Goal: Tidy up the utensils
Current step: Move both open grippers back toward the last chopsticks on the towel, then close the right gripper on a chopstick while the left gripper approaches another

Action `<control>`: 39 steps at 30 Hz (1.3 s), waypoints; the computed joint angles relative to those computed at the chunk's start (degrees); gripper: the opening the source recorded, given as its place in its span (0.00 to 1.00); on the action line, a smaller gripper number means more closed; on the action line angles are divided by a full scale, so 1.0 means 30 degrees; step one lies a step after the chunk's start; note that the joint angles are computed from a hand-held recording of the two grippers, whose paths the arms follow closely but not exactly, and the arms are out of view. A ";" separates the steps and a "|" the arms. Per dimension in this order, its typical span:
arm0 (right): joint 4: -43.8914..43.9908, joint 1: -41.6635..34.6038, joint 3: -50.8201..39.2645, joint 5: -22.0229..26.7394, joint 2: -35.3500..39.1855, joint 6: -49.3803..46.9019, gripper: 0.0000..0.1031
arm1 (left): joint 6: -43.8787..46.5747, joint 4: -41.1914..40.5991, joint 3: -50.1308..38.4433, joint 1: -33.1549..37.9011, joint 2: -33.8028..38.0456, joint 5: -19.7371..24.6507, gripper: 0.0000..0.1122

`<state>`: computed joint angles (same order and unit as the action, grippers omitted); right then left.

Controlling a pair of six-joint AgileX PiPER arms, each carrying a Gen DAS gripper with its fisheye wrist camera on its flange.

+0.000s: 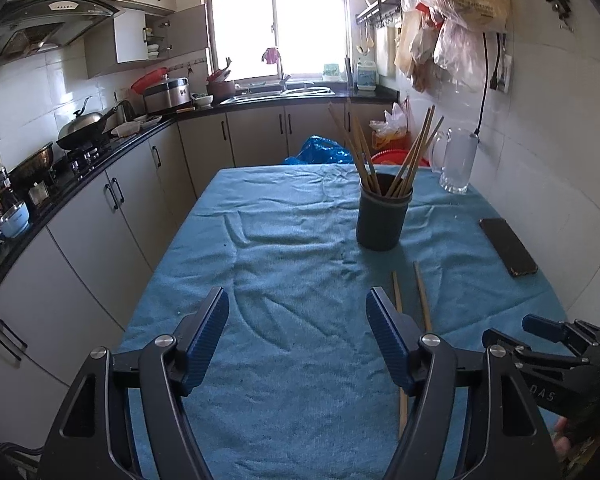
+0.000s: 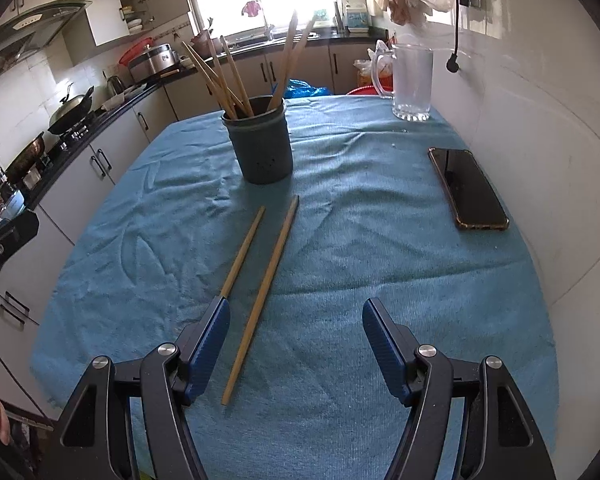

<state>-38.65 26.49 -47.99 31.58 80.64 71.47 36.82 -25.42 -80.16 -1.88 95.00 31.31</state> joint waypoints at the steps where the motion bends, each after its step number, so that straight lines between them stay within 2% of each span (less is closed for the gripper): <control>1: 0.0056 -0.0046 -0.0019 -0.0040 0.0076 -0.0021 0.71 | -0.0085 0.0128 0.0006 -0.0069 0.0074 -0.0032 0.62; 7: 0.0696 -0.0519 -0.0028 -0.0543 0.0692 -0.0529 0.71 | -0.0790 0.1195 0.0068 -0.0505 0.0554 -0.0411 0.63; 21: 0.1713 -0.0937 -0.0585 -0.1284 0.2783 -0.1764 0.71 | -0.2077 0.2502 -0.0991 -0.0896 0.2186 -0.0079 0.63; 39: -0.0684 0.0936 -0.2648 0.0439 0.6132 -0.0696 0.71 | -0.2672 0.2506 -0.3201 -0.0294 0.4611 0.1318 0.63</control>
<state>-40.70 29.30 -55.93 32.90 99.04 69.38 28.80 -17.91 -89.76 -2.76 108.83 35.26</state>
